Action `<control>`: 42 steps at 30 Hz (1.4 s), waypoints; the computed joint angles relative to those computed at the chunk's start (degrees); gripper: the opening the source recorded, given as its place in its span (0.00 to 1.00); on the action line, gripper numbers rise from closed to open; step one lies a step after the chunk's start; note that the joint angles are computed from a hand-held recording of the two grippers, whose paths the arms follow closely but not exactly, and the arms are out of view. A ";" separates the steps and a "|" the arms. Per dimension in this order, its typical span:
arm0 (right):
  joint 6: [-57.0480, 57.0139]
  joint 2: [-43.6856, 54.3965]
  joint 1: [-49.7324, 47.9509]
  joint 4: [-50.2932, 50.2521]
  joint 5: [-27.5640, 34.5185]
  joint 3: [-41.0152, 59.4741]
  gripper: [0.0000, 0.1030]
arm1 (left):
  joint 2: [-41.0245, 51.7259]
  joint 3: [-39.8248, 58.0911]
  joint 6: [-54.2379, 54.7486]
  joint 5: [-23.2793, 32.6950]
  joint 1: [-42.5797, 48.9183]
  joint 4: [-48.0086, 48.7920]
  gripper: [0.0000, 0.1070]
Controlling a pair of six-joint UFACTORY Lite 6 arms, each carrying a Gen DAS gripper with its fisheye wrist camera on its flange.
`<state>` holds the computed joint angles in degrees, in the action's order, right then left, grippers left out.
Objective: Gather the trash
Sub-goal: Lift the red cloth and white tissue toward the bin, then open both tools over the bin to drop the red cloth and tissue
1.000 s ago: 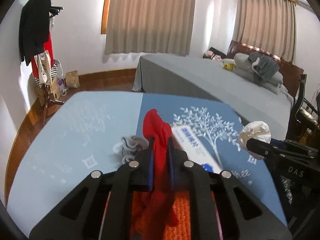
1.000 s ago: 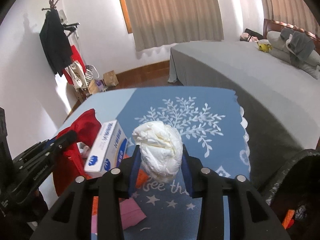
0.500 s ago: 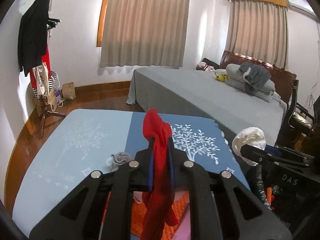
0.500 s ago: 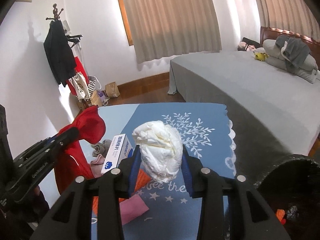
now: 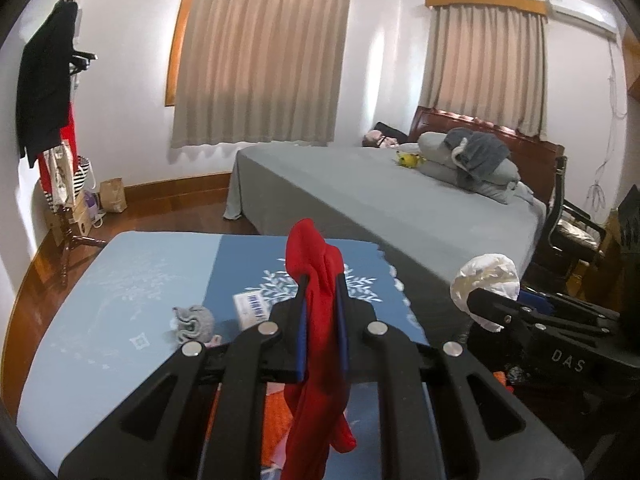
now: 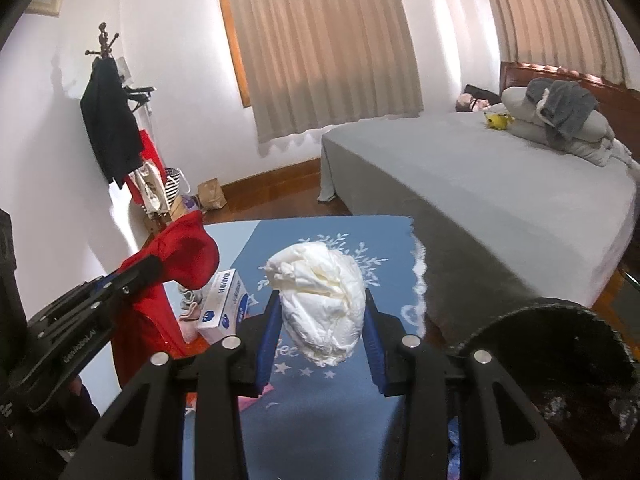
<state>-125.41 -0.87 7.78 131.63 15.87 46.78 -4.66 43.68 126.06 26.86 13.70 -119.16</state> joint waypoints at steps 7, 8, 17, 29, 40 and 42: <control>4.57 -6.48 -4.19 -5.71 0.42 -4.77 0.37 | -5.87 -4.80 0.23 -0.42 -4.17 -1.50 0.11; 5.47 -7.38 -4.93 -6.83 0.48 -5.40 0.37 | -6.42 -5.16 0.18 -0.51 -4.85 -1.56 0.11; 13.59 -15.22 -12.34 -16.99 1.29 -10.83 0.37 | -10.19 -7.55 0.46 -1.78 -12.14 -3.84 0.11; 25.17 -23.29 -28.60 -33.52 7.52 -17.00 0.37 | -9.60 -7.79 11.18 -4.76 -26.98 -17.91 0.11; 27.24 -24.93 -43.69 -41.25 14.89 -19.03 0.37 | -5.15 -6.09 21.93 -4.81 -37.54 -30.45 0.11; 26.86 -24.87 -46.23 -42.01 16.23 -19.28 0.37 | -3.50 -5.52 23.48 -4.44 -39.29 -32.32 0.11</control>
<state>-98.54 -25.74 -38.46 89.62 32.09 27.50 -8.16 38.16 149.54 22.42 -25.60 -151.49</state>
